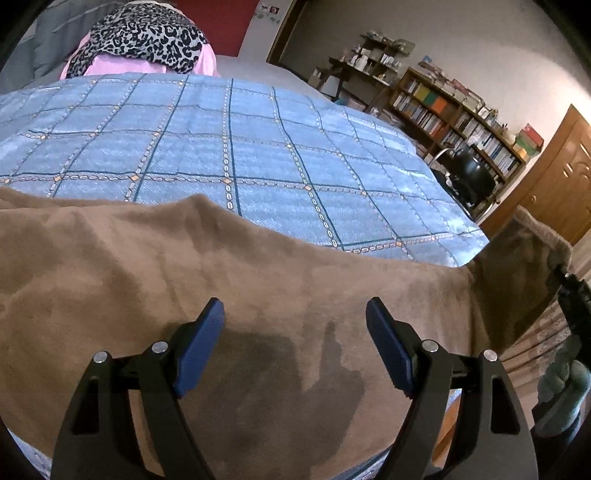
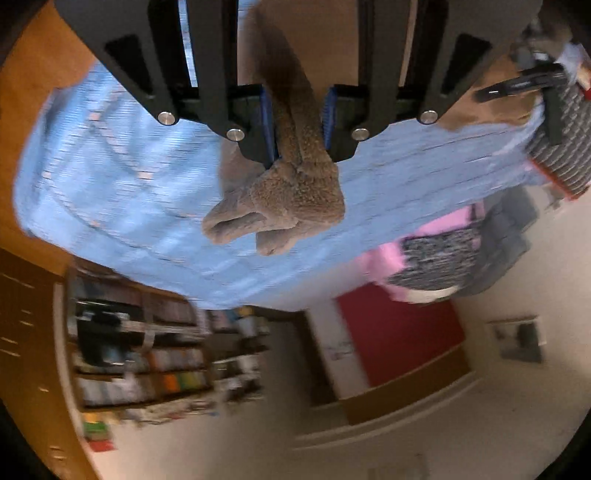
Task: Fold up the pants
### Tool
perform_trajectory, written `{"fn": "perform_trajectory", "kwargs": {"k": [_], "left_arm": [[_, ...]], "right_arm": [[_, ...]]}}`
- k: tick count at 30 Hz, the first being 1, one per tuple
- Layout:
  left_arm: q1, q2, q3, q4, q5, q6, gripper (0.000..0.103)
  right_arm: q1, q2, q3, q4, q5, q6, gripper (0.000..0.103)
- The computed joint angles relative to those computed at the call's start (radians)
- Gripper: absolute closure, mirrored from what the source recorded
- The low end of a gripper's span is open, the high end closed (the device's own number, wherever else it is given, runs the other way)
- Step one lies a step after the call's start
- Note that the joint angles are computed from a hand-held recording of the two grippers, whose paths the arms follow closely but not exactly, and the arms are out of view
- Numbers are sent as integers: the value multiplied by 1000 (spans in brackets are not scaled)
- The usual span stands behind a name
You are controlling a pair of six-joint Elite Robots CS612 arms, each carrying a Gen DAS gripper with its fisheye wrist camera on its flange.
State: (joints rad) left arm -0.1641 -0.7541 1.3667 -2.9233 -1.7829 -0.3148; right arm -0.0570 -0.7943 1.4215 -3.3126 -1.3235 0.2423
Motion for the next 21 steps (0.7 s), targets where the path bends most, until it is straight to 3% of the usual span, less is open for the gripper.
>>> {"fn": "perform_trajectory", "kwargs": {"k": [3,12,21], "left_arm": [[9,-4,10,-20,-6,-14,23],[51,-15,52,-84,0,-77,22],[87,-19,84,-123,19,-151,22]], "right_arm": [[30,13,-38,6,82,-29,82],[119,57,-135,144,206,-163,82],[199,89,-159,305,197,-418,82]]}}
